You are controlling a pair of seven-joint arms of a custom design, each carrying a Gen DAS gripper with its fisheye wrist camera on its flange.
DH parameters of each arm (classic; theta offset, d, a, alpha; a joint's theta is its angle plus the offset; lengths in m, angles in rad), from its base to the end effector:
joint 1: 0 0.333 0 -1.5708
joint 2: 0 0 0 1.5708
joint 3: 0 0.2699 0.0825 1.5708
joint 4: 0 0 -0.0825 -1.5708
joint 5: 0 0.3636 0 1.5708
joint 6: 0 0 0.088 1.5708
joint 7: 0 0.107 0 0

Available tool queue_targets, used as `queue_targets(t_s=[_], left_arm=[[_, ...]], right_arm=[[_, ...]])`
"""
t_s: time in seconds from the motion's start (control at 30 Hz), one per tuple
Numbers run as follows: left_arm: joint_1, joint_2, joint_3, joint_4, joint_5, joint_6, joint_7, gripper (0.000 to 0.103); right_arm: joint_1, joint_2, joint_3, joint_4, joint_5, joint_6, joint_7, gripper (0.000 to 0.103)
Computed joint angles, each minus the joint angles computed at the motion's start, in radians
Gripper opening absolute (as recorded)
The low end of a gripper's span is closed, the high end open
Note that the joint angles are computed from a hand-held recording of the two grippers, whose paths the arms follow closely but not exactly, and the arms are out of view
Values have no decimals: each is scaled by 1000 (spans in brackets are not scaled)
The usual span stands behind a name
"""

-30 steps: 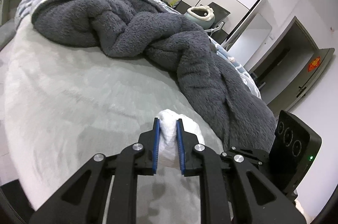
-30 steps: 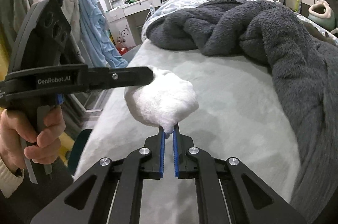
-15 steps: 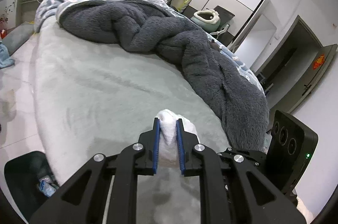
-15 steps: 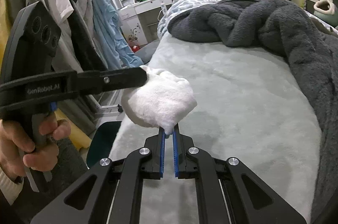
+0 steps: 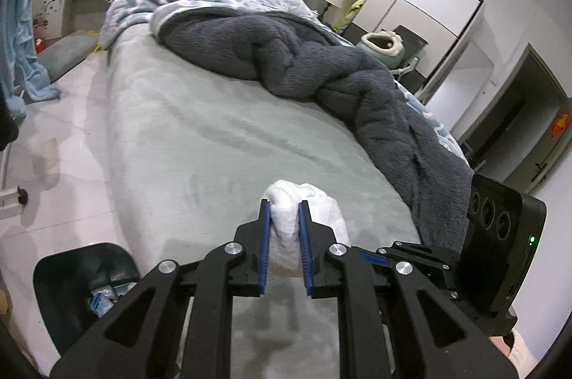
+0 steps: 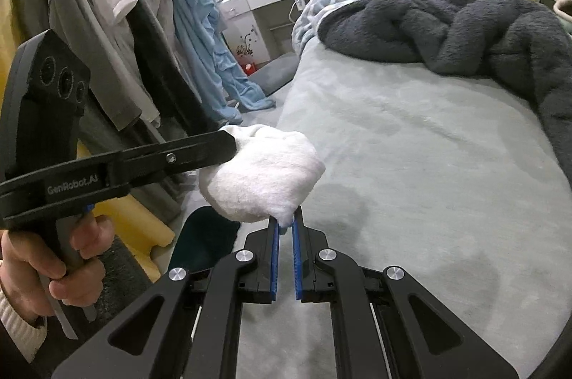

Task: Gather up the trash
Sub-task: 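Carry the tissue ball with both grippers over the teal bin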

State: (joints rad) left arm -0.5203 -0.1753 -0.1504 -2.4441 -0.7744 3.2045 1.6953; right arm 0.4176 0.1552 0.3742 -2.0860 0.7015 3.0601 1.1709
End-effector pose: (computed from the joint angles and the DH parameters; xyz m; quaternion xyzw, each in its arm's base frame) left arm 0.4216 -0.2519 0.4301 -0.6305 0.6373 -0.4346 0.0871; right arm 0.4520 0.3759 0.4054 -0.7793 0.4697 -0.0502 0.4116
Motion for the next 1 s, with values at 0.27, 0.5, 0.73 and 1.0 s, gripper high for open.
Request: queue_targets(t_s=[0.27, 0.5, 0.73, 1.0], left_arm=[[-29, -78, 80, -104, -33, 12, 29, 17], [20, -134, 80, -178, 30, 7, -20, 17], [187, -187, -32, -244, 195, -42, -141, 17], [211, -233, 5, -314, 273, -61, -207, 16]], right_arm=[[29, 107, -6, 110, -199, -46, 168, 7], [45, 204, -4, 221, -363, -101, 294, 7], [47, 291, 6, 323, -450, -160, 370, 7], [74, 379, -6, 441, -511, -241, 428, 7]])
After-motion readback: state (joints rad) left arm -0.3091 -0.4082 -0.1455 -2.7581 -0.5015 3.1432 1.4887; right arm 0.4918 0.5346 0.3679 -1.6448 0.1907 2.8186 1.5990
